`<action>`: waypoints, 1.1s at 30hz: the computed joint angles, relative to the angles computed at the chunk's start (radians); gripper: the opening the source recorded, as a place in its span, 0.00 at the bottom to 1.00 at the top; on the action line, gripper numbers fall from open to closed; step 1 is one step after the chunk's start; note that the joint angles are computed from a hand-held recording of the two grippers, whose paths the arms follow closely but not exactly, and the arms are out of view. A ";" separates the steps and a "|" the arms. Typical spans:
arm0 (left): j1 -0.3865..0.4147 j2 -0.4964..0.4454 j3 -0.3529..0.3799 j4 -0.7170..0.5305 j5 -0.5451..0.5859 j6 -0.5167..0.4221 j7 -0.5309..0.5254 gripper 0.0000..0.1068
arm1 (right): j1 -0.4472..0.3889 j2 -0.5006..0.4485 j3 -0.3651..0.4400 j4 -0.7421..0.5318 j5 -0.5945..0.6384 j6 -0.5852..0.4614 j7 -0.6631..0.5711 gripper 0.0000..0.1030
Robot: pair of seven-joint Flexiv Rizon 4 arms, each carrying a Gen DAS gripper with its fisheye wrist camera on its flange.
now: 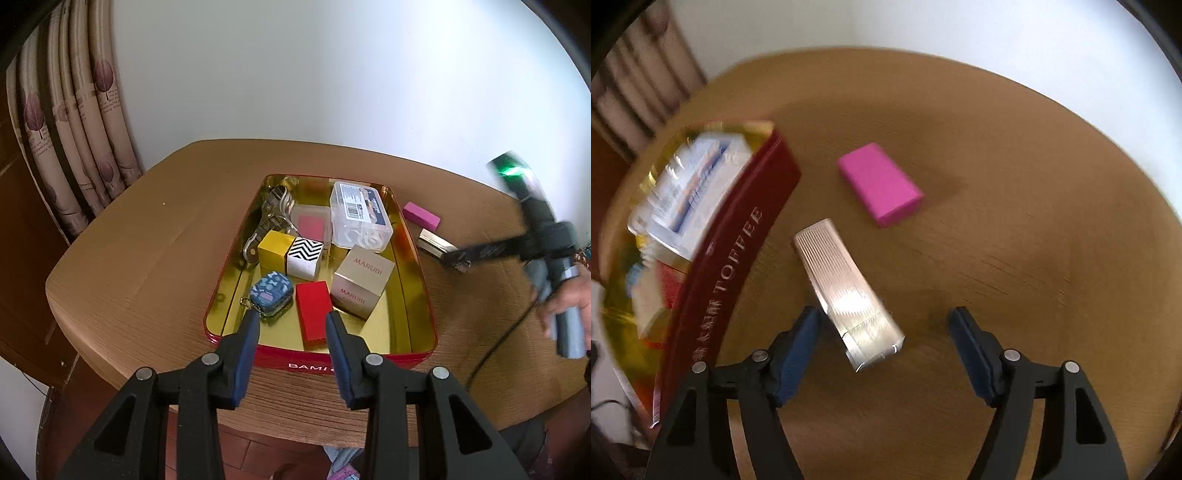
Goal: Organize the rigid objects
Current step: 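Move the right gripper to the pink block and grasp it, then grasp the silver ribbed box with left gripper while right holds the pink block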
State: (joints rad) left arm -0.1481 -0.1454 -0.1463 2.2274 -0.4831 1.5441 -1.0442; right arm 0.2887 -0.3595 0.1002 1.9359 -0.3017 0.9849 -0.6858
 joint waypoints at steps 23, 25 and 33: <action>-0.038 0.020 0.029 -0.052 0.192 -0.024 -0.075 0.35 | -0.011 -0.205 -0.058 -0.250 -0.012 -0.086 -0.352 0.26; -0.010 0.028 -0.053 -0.040 0.050 -0.012 0.072 0.35 | -0.013 -0.165 -0.082 -0.174 -0.032 -0.036 -0.286 0.26; -0.041 0.000 -0.107 -0.192 -0.121 -0.364 0.454 0.35 | -0.018 0.171 -0.135 0.266 -0.318 -0.040 0.114 0.26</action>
State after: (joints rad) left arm -0.1887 -0.1454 -0.2531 2.0357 -0.6043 1.1796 -0.5905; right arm 0.2710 -0.1889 -0.0351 2.2018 -0.6198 0.9447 -0.5715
